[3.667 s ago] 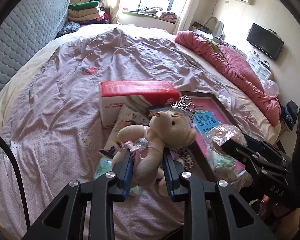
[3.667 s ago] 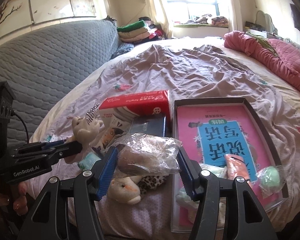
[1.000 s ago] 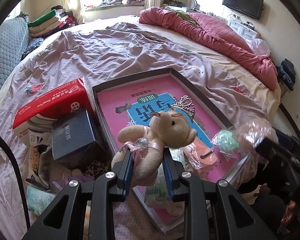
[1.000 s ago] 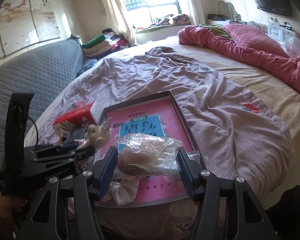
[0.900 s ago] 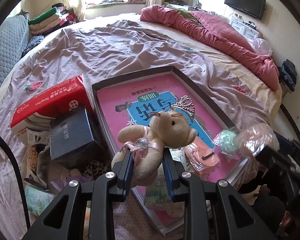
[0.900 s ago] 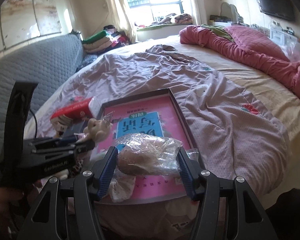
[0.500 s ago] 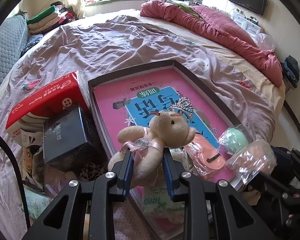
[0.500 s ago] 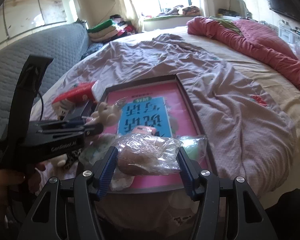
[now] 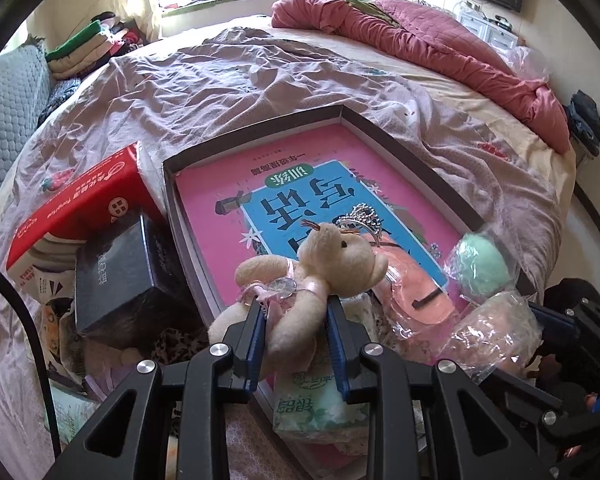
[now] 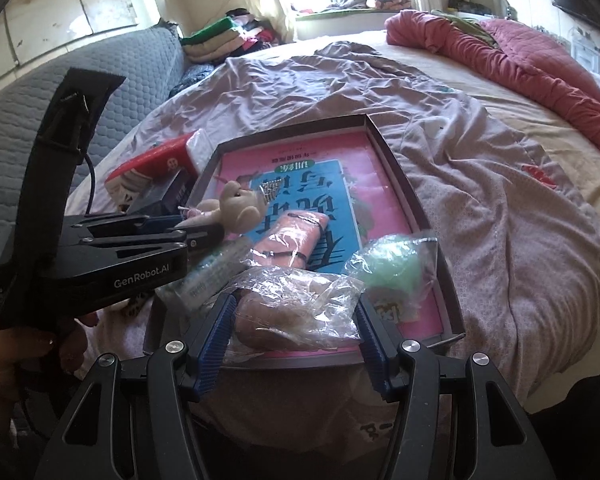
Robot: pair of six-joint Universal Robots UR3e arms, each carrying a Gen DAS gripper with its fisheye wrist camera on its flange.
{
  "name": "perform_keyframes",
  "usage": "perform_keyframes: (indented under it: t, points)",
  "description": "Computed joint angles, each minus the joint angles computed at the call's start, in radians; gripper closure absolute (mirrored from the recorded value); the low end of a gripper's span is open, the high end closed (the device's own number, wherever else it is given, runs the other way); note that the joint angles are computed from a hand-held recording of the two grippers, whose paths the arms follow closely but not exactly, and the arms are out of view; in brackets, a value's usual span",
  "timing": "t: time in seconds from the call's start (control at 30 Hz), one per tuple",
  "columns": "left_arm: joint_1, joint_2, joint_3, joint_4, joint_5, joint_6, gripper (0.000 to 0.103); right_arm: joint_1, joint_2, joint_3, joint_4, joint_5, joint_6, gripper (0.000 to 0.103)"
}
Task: Organize soft objects
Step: 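Lower the teddy bear onto the tray with the left gripper while the right gripper lowers the plastic bag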
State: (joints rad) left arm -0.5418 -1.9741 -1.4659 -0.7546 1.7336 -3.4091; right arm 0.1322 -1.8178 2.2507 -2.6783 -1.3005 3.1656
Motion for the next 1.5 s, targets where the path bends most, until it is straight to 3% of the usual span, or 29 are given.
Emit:
perform_keyframes:
  t: [0.53,0.9,1.23,1.5]
  points:
    - [-0.008,-0.022,0.036,-0.032,-0.011,-0.012,0.072,0.049,0.108,0.024,-0.138,-0.104,0.047,0.042]
    - [0.022,0.009,-0.005,-0.025,-0.069,-0.021,0.072,0.043,0.135,0.039,-0.182,-0.101,0.064,0.040]
    - [0.054,0.042,-0.048,0.018,-0.168,-0.026,0.058,0.042,0.127,0.031,-0.159,-0.097,0.070,0.040]
    - [0.059,0.047,-0.056,0.023,-0.181,-0.027,0.057,0.051,0.125,0.017,-0.146,-0.101,0.066,0.039]
